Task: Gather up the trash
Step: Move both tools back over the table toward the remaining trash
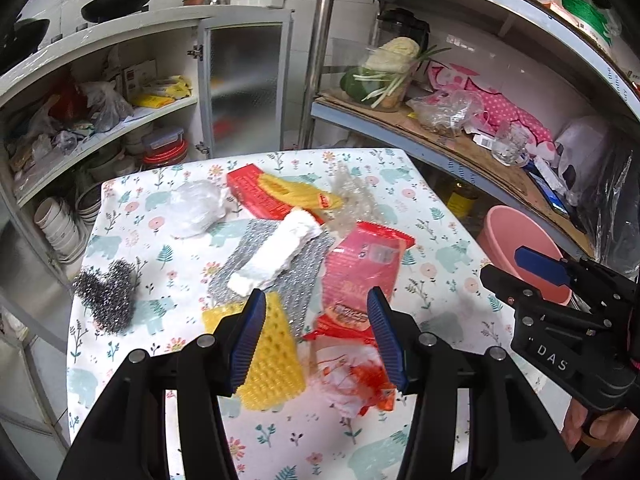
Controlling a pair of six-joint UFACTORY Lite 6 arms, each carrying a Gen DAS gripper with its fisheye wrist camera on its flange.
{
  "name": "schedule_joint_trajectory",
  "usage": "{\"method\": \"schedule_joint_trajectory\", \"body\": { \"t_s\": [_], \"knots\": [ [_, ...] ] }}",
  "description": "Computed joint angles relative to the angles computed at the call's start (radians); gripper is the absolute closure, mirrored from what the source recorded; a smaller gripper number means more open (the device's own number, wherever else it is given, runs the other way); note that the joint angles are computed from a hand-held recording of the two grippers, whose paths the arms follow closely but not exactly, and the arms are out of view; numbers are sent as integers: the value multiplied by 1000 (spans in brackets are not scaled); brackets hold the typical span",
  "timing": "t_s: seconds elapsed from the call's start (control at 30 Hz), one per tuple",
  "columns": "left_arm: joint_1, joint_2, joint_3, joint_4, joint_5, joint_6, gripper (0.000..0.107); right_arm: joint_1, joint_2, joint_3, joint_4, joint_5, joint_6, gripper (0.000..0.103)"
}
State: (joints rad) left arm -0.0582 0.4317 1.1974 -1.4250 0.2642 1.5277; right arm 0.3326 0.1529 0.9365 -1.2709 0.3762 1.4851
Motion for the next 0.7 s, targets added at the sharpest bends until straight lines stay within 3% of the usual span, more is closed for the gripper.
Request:
{"method": "schedule_joint_trajectory", "body": {
  "t_s": [0.37,0.7],
  "knots": [
    [45,13,-9,-26,11,36,55,20,65,44,22,9,-18,56],
    [48,20,-26,-111,-44,98,55,24,101,67,48,-3,-43,56]
  ]
}}
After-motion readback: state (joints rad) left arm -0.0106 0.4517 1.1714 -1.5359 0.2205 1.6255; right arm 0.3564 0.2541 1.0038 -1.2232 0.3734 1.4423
